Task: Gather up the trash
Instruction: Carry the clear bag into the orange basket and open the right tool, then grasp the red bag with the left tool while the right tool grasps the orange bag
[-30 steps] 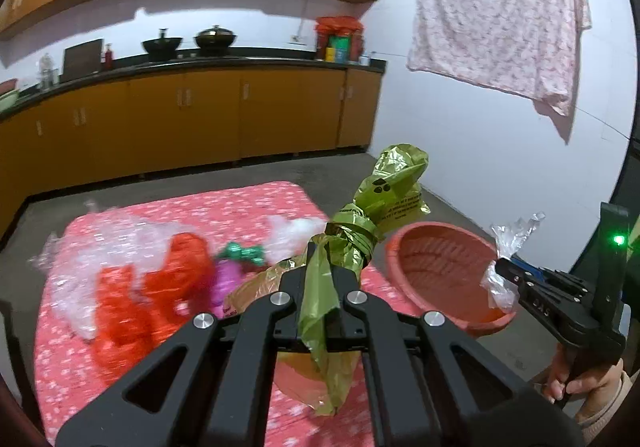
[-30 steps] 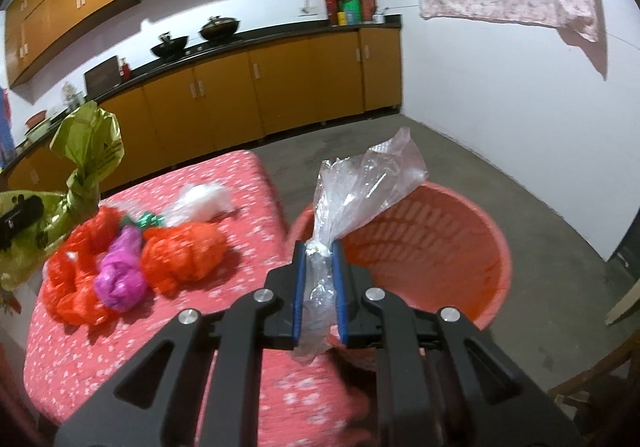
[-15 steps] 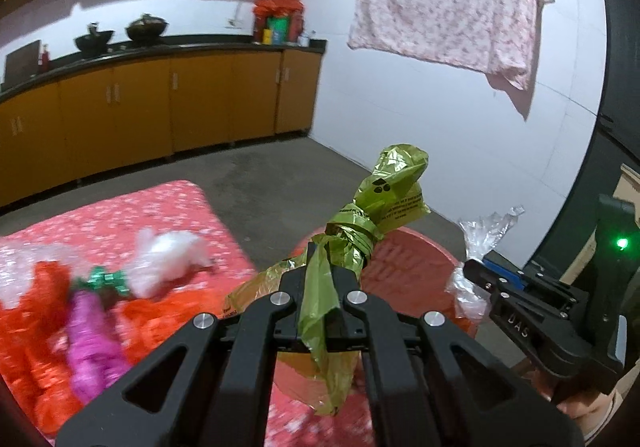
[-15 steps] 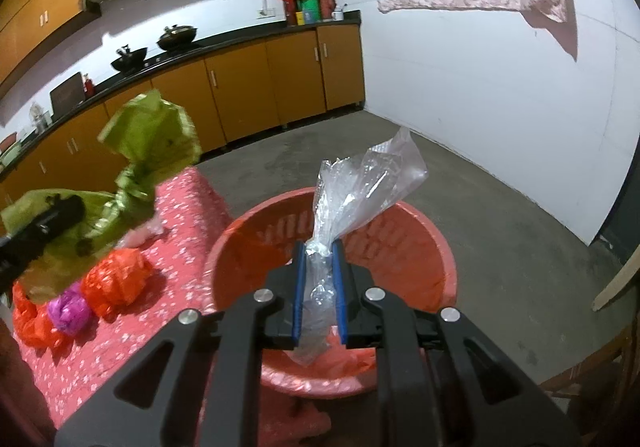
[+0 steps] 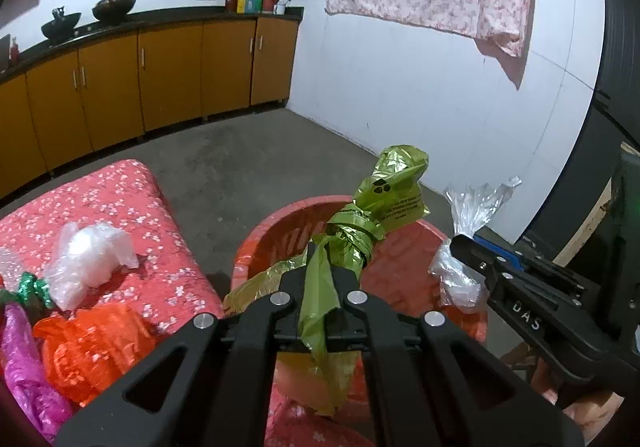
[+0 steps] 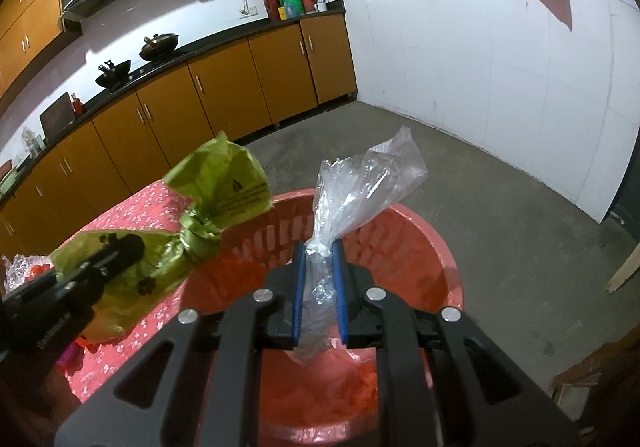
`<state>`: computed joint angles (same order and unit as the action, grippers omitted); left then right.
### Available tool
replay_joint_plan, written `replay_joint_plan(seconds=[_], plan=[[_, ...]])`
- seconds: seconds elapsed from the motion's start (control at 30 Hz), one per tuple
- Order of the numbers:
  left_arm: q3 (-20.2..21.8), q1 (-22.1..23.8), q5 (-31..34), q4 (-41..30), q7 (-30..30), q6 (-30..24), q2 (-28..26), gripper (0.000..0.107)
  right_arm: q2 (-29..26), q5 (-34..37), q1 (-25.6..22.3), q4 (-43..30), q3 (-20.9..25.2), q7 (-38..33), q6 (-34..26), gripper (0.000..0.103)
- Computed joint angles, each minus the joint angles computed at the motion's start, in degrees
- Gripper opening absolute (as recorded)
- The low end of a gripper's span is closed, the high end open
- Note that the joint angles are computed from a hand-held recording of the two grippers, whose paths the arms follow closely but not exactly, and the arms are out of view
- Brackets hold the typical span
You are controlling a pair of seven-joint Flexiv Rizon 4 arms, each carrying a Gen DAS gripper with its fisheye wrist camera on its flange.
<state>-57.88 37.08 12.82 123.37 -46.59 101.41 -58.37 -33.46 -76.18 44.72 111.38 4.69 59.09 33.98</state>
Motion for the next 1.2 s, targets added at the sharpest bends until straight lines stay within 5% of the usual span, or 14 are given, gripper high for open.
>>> replay_joint_plan(seconds=[0.33, 0.4, 0.47, 0.7, 0.97, 1.2], plan=[[2.08, -2.91, -3.08, -2.06, -0.14, -2.78, 0.74, 0.003, 0.31, -2.08, -0.74, 1.45, 0.08, 2.99, 0.36, 0.035], [1.65, -2.49, -3.42, -2.10, 0.34, -3.38, 0.41, 0.015, 0.22, -1.48, -0.54, 1.39, 0.30, 2.99, -0.15, 0.037], [1.45, -2.17, -3.25, -1.68, 0.53, -2.03, 0.11, 0.049, 0.09, -0.50, -0.19, 1.07, 0.52, 2.47, -0.88, 0.039], [0.86, 0.14, -2.45, -0.64, -0.62, -0.59, 0.52, 0.051, -0.06, 2.07, 1.43, -0.15, 0.74, 0.99, -3.77, 0.050], [3.08, 6.73, 4.53, 4.11, -3.88, 9.16, 3.54, 0.072, -2.06, 1.99, 6.19, -4.88, 0.24, -2.06, -11.71, 0.094], [8.72, 13.03, 10.63, 7.03, -10.02, 19.24, 7.39, 0.093, -5.93, -0.16, 7.34, -11.91, -1.22, -6.58, -8.24, 0.097]])
